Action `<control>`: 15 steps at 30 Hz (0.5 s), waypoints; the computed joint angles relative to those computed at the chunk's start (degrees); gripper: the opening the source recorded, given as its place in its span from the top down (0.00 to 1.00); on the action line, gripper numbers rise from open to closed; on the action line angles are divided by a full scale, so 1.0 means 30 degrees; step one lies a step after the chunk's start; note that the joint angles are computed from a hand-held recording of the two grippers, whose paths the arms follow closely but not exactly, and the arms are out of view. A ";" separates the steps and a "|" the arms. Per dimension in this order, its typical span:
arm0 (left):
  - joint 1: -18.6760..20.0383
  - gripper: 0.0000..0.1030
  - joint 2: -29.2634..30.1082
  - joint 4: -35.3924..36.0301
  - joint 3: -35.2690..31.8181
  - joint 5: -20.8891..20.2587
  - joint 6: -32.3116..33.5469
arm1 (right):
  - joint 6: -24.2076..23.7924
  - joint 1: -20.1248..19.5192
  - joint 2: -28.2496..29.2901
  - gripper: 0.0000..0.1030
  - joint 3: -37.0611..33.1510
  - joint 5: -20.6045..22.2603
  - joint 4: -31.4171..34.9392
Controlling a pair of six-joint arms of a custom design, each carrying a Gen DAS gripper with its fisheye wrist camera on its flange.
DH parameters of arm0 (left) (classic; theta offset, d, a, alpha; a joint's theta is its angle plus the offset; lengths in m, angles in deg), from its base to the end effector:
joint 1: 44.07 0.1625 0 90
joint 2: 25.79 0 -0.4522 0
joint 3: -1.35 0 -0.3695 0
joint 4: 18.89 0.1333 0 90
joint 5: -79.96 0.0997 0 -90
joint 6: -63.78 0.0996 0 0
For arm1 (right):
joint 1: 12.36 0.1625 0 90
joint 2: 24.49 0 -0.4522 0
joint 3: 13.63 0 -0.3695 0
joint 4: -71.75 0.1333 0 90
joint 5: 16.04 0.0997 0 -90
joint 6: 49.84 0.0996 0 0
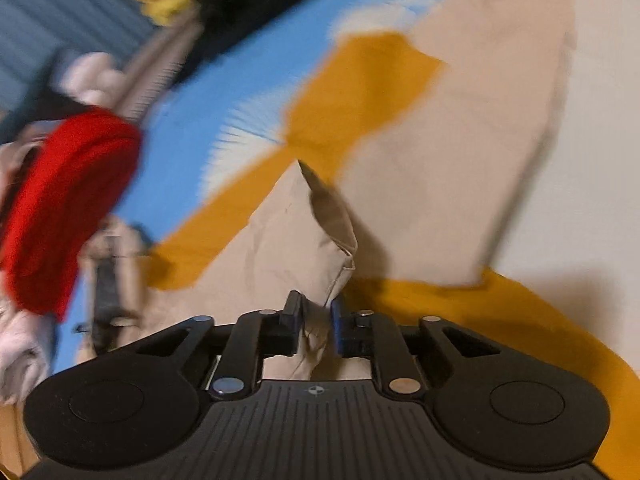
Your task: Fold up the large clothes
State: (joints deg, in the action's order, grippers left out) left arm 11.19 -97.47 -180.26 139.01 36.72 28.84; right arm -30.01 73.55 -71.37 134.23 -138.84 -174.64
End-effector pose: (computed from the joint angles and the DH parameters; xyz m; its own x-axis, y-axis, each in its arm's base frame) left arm -0.0578 -0.4445 0.1957 -0.8184 -0.1946 -0.5407 0.1203 0.8620 -0.4924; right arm 0.0532 -0.3690 0.1644 -0.7451 0.6669 0.0100 0.3117 0.3614 -0.8787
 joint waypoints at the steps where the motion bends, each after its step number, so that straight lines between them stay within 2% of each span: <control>1: 0.0014 0.66 0.0045 0.0026 0.0023 -0.0076 0.0013 | 0.0164 0.0183 0.0007 0.76 -0.0091 -0.0807 0.0160; 3: 0.0020 0.66 0.0149 0.0052 0.0075 -0.0226 -0.0023 | -0.0557 0.0654 0.0376 0.73 -0.0339 -0.1878 -0.0759; 6: 0.0042 0.66 0.0251 0.0157 0.0096 -0.0593 -0.0059 | -0.3140 0.1380 0.0975 0.72 -0.1041 -0.2953 -0.2930; 8: 0.0144 0.66 0.0304 0.0139 0.0138 -0.0967 -0.0003 | -0.3914 0.1112 0.0964 0.71 -0.1014 -0.2239 -0.3754; 9: 0.0290 0.66 0.0388 0.0272 0.0113 -0.1197 0.0001 | -0.3848 0.0718 0.0719 0.70 -0.0814 -0.1278 -0.3589; 11: 0.0692 0.66 0.0614 0.1216 -0.0118 -0.1524 -0.0512 | -0.3206 -0.0343 -0.0082 0.70 -0.0319 0.1093 -0.1906; 13: 0.1105 0.66 0.0722 0.1946 -0.0309 -0.1940 -0.1061 | -0.2385 -0.1331 -0.0990 0.70 -0.0181 0.2667 0.0715; 15: 0.1079 0.66 0.0570 0.1984 -0.0290 -0.2110 -0.1324 | -0.2114 -0.1441 -0.1579 0.70 -0.0599 0.1955 0.3504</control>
